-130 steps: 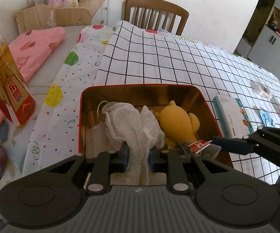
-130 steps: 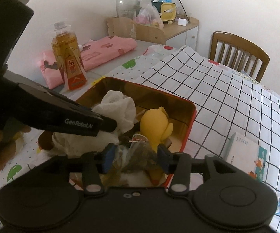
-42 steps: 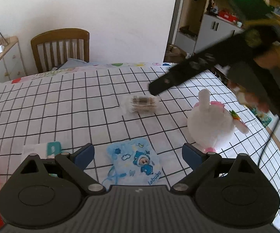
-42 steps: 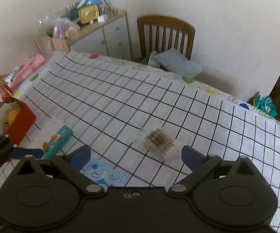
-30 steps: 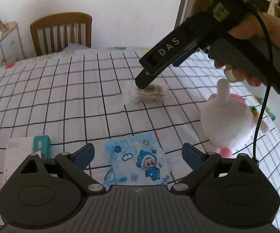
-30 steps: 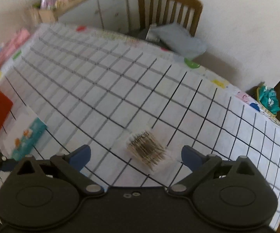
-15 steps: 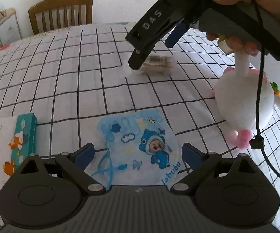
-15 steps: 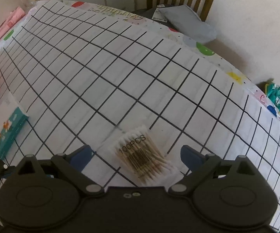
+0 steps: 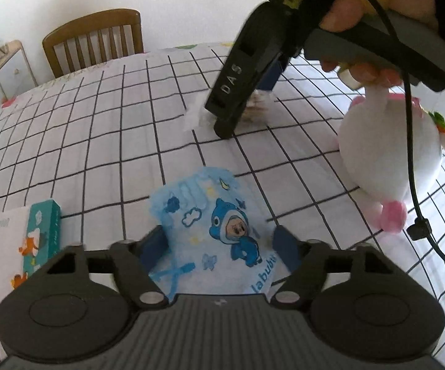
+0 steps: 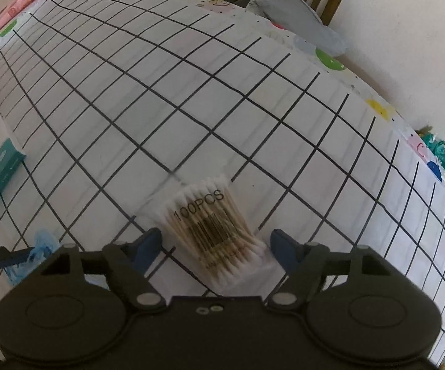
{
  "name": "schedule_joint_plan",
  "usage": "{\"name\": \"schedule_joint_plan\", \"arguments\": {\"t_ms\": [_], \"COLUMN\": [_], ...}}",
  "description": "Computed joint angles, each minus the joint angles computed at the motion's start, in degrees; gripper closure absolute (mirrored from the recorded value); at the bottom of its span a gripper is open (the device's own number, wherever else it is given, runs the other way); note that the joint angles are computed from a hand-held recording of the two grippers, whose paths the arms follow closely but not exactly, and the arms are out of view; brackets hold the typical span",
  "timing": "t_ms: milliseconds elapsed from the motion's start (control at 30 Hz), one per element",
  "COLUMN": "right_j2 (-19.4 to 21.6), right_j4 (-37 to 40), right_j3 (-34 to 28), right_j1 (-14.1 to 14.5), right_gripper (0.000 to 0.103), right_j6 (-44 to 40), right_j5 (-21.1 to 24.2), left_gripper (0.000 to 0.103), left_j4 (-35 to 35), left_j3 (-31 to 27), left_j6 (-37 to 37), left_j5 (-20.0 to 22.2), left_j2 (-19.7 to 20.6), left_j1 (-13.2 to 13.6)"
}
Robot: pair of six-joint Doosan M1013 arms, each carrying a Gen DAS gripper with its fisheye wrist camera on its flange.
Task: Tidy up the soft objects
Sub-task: 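Grasp the blue cartoon mask packet with the left gripper while the right grasps the cotton swab bag, then carry the mask packet and cotton swab bag with both grippers over the red tin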
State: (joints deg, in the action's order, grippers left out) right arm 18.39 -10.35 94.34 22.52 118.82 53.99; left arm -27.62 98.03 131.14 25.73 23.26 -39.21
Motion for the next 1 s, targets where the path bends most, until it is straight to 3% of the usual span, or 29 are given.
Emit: {"name": "schedule_joint_plan", "arguments": {"t_ms": [100,300,633,1000], "right_j2": [-0.3,-0.66,-4.32,-8.13], "right_j4": [-0.39,-3.21,-6.12,-10.56], "right_j3": [0.05,0.23,2.73,3.15], "right_j1": [0.14,1.33,3.1,6.9], "right_gripper": [0.04,0.054,0.059,0.06], "right_j6": [-0.29,0.83,6.6,13.31], "right_j5": [-0.36,-0.47,-4.89,-5.33], "left_gripper": [0.064,0.078,0.083,0.083], "left_j4": [0.08,-0.91,-4.8,-8.4], "left_j3": [-0.47,-1.08,-0.85,-0.42], "left_j6": [-0.02,-0.27,2.33,5.11], "left_j5": [0.17,1.15,1.03,2.0], "left_j2": [0.07,0.19,-0.93,-3.67], "left_j1": [0.25,0.91,2.15,4.26]}}
